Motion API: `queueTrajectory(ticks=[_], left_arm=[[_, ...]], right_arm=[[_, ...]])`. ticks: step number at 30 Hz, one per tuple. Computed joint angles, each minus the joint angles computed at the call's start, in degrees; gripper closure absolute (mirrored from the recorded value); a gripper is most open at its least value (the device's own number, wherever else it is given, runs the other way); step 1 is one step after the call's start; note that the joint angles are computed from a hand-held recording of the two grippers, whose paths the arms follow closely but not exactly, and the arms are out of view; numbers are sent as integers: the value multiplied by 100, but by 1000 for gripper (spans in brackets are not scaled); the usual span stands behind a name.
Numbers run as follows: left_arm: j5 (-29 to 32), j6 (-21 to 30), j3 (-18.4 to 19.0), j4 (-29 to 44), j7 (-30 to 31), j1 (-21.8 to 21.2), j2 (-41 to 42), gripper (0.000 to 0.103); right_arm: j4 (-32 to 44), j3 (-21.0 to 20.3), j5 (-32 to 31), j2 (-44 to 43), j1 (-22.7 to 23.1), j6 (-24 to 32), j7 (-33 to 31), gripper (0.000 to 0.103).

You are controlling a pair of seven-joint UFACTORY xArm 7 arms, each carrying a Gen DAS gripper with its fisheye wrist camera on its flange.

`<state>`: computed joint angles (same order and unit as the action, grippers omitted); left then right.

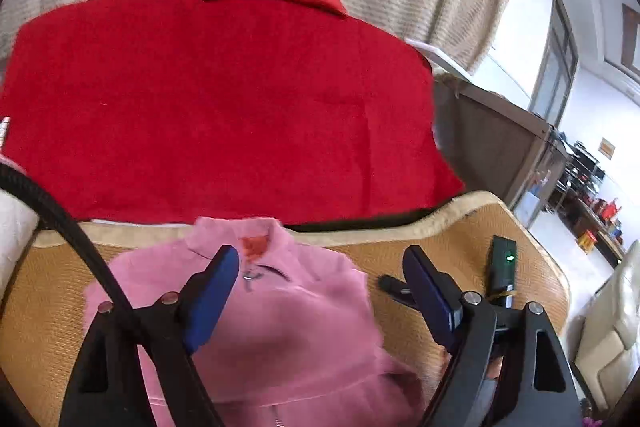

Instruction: Fold large clothes

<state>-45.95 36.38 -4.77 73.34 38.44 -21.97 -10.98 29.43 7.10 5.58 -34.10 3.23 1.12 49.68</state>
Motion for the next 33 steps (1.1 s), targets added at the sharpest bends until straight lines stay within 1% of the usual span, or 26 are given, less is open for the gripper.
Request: queueTrajectory(ticks=[2, 3, 4, 6, 8, 9, 12, 14, 15, 16, 17, 18, 19, 20, 21, 22, 24, 25, 26, 27, 28, 29, 30, 31, 32, 33], left_arm=[[359, -214, 12, 224, -536, 214, 322, 19], [670, -345, -20, 236, -892, 332, 430, 19], [1151, -451, -52, 211, -1425, 484, 558, 19], [1965, -499, -95, 219, -2285, 676, 817, 19], [2396, -403, -51, 311, -2694, 826, 1168, 19], [2561, -382, -50, 240, -2832, 875, 1244, 19], [2946, -455, -106, 88, -2960, 926, 1445, 19], [3517, -200, -106, 162, -3255, 909, 1640, 19], [3798, -86, -97, 215, -3313, 903, 1746, 19], [4016, -65, -101, 217, -3307, 893, 1815, 19], [4297, -106, -97, 138, -3337, 861, 1769, 19], [4512, -194, -110, 91, -3394, 822, 1750, 19], [4547, -293, -128, -46, -3301, 836, 1643, 19], [4394, -361, -156, -111, -3122, 874, 1568, 19], [4095, -459, -187, -148, -2884, 923, 1514, 19], [3717, -609, -204, -206, -2627, 981, 1450, 19], [3304, -883, -211, -263, -2394, 1015, 1359, 19], [3325, -983, -207, -234, -2419, 1003, 1387, 19], [3528, -995, -186, -166, -2575, 983, 1463, 19], [3763, -869, -163, -39, -2760, 961, 1599, 19], [3940, -633, -152, 125, -2891, 938, 1781, 19], [4208, -381, -129, 277, -3090, 885, 1934, 19], [4616, -307, -80, 317, -3332, 798, 2041, 18], [5035, -472, -102, 212, -3527, 769, 2005, 16], [5283, -611, 117, 99, -3580, 521, 1938, 16], [5291, -581, 108, 73, -3523, 514, 1886, 16]], right_arm=[[30, -244, 61, 75, 225, -6, -119, 37], [49, -209, 51, 103, 194, 10, -132, 37], [78, -153, 33, 136, 157, 40, -136, 36], [166, -193, 32, 258, 271, 111, -224, 36], [259, -137, -15, 376, 295, 207, -301, 36], [318, -20, -89, 444, 206, 258, -306, 36], [481, 447, -453, 636, -185, 248, -251, 36], [673, 726, -769, 812, -384, 328, -298, 37], [753, 757, -861, 910, -368, 398, -330, 37], [854, 647, -869, 1070, -190, 512, -444, 37], [1032, 439, -779, 1331, 103, 805, -638, 38], [1183, 357, -733, 1522, 219, 1121, -719, 38], [1329, 331, -810, 1725, 257, 1436, -678, 37], [1370, 520, -1126, 1799, 56, 1510, -435, 38], [1395, 576, -1340, 1772, 1, 1536, -287, 38], [1428, 552, -1396, 1741, 31, 1600, -252, 38], [1251, 610, -1714, 1513, -97, 1126, 52, 38], [1194, 762, -1958, 1429, -304, 882, 251, 38], [1203, 952, -2195, 1371, -544, 804, 433, 38], [1220, 1054, -2329, 1363, -669, 791, 529, 38], [1279, 1023, -2340, 1445, -635, 833, 495, 38], [1336, 881, -2230, 1580, -471, 914, 368, 38], [1417, 652, -1975, 1790, -215, 1059, 147, 38], [1497, 471, -1809, 2011, -24, 1212, 64, 37], [1437, 493, -1883, 1991, -74, 1125, 110, 38], [1469, 581, -2079, 1977, -201, 1135, 196, 38]])
